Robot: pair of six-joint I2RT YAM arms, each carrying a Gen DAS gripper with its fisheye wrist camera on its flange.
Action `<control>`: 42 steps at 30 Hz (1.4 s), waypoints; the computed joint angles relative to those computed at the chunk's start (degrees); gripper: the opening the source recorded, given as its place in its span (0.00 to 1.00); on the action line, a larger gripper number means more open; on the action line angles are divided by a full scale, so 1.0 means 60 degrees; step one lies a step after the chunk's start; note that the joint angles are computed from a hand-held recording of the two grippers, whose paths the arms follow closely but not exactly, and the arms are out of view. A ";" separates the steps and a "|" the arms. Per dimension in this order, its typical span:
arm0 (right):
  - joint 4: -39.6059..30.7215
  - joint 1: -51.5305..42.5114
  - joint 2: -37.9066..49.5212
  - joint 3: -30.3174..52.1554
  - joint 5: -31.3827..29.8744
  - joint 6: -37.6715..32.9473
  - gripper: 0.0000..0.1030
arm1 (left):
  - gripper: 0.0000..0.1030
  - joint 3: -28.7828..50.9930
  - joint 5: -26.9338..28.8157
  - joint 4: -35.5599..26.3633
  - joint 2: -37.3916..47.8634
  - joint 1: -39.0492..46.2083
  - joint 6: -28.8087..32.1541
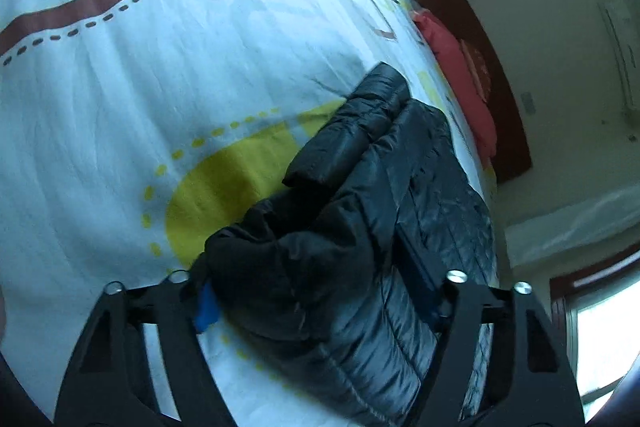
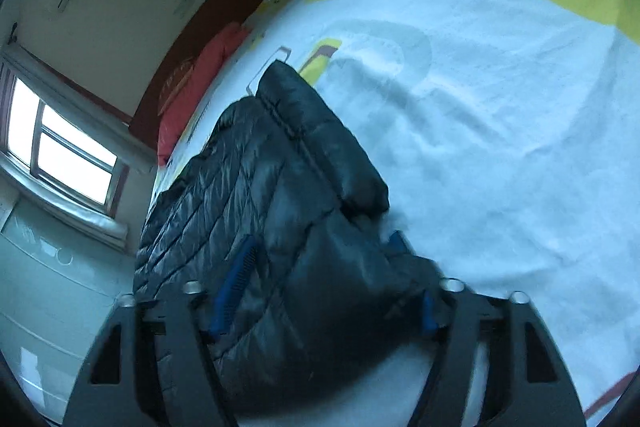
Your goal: Fold large clothes
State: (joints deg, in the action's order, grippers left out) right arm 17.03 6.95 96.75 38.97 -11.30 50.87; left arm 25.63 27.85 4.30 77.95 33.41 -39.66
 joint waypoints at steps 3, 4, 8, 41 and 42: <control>0.0543 -0.0248 -0.0150 -0.0333 -0.0608 0.0146 0.25 | 0.36 -0.0034 -0.0141 -0.0106 -0.0291 -0.0111 0.0433; 0.0564 -0.0329 -0.0304 -0.0448 -0.0744 0.0107 0.23 | 0.31 -0.0051 -0.0069 -0.0233 -0.0457 -0.0078 0.0556; 0.0329 -0.0390 -0.1179 -0.0963 -0.0930 -0.0039 0.19 | 0.24 -0.0186 0.0528 -0.1031 -0.1235 0.0488 0.1156; -0.6650 -0.4084 -0.9582 -0.4520 -0.3855 -0.2718 0.57 | 0.65 0.0197 0.2613 -1.0968 -0.3480 0.9320 1.3346; -0.7106 -0.4670 -0.9639 -0.4465 -0.4197 -0.3228 0.58 | 0.67 0.0362 0.2537 -1.1135 -0.3200 0.9594 1.3750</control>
State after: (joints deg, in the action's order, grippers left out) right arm -25.60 -21.07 38.91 12.18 -36.49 31.50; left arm 27.80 43.07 -62.51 58.75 90.98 42.84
